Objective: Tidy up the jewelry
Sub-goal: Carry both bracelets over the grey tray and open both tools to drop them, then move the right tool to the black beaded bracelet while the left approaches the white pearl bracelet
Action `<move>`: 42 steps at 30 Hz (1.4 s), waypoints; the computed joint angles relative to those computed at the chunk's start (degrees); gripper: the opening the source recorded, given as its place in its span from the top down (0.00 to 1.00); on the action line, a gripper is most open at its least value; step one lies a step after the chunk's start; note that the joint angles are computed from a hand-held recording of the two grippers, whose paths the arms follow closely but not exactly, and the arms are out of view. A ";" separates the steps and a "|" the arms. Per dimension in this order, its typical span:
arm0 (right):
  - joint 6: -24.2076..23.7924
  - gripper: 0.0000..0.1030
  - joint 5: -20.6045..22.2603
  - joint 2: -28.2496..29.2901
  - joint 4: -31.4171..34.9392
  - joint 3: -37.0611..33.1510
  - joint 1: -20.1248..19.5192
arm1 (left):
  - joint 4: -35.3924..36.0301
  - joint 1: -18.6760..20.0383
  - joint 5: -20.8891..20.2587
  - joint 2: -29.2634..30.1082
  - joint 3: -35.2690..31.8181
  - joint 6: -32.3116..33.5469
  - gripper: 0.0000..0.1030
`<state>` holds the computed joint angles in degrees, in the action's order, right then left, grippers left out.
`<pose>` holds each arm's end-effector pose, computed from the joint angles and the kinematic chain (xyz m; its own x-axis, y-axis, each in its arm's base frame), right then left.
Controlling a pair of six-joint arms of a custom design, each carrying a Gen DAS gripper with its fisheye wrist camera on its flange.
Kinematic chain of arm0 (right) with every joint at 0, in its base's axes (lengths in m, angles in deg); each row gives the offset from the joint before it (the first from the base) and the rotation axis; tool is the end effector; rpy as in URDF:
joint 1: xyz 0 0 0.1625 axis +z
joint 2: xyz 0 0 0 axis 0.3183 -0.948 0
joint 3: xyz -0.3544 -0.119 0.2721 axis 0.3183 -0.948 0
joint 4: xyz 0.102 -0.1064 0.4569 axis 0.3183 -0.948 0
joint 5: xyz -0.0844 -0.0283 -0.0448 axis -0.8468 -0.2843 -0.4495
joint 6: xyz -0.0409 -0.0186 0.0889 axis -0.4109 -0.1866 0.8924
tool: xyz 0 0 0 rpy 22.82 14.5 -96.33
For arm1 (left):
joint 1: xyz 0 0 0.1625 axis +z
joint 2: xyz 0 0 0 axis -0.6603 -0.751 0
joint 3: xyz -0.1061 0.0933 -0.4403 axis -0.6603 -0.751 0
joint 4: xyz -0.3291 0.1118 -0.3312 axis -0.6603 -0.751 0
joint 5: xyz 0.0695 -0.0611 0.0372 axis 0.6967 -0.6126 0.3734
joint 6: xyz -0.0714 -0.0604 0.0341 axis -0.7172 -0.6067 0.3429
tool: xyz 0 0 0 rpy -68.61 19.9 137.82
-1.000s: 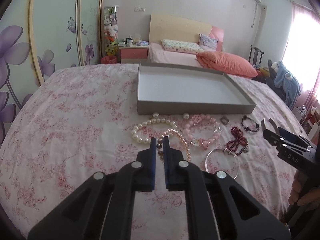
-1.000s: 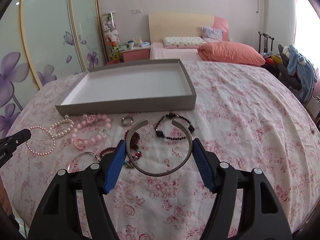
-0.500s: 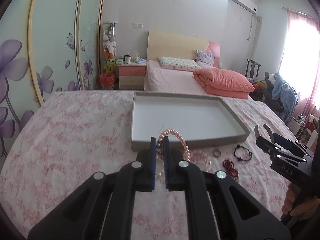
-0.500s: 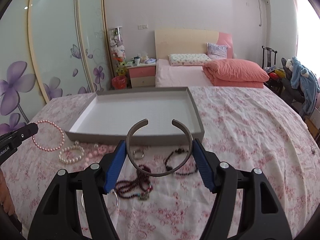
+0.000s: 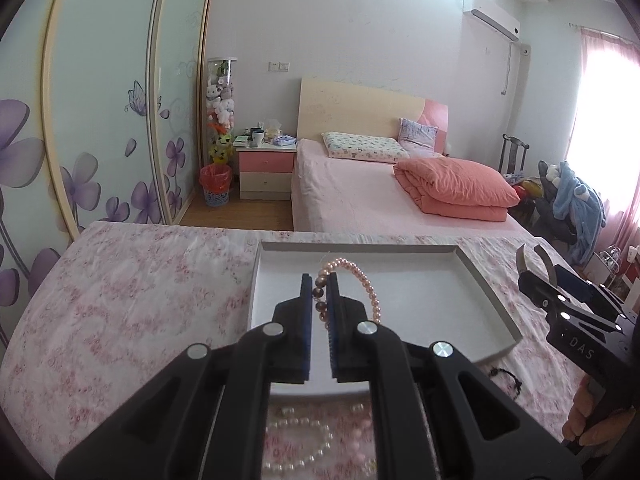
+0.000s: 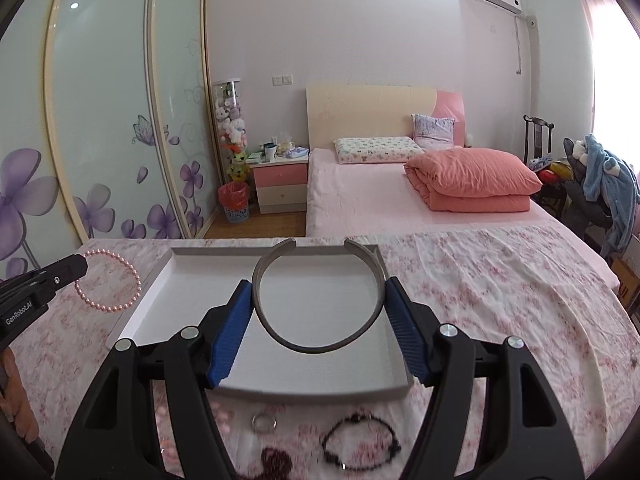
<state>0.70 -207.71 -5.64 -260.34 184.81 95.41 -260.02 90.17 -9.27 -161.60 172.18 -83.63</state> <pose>0.2962 -0.4621 0.0452 -0.7356 -0.2252 0.6389 -0.6540 0.4818 -0.5832 -0.0753 -0.4185 0.2794 -0.7689 -0.1000 -0.6315 0.5020 0.5172 -0.6932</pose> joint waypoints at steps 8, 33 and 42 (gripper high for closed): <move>0.61 0.35 0.37 3.37 6.74 -5.58 -2.51 | -5.65 5.87 -0.71 9.37 -6.23 5.47 0.92; 5.53 0.24 -5.60 6.54 20.77 -11.73 -3.62 | 3.63 12.92 -4.81 15.82 -12.76 0.43 0.87; 5.39 0.24 -4.71 4.83 18.17 -9.66 -3.25 | 3.34 12.31 -3.74 13.40 -11.48 -0.46 0.71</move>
<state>6.09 -212.42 -0.80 -242.17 175.15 92.16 -256.68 102.47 -13.01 -148.20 160.70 -84.09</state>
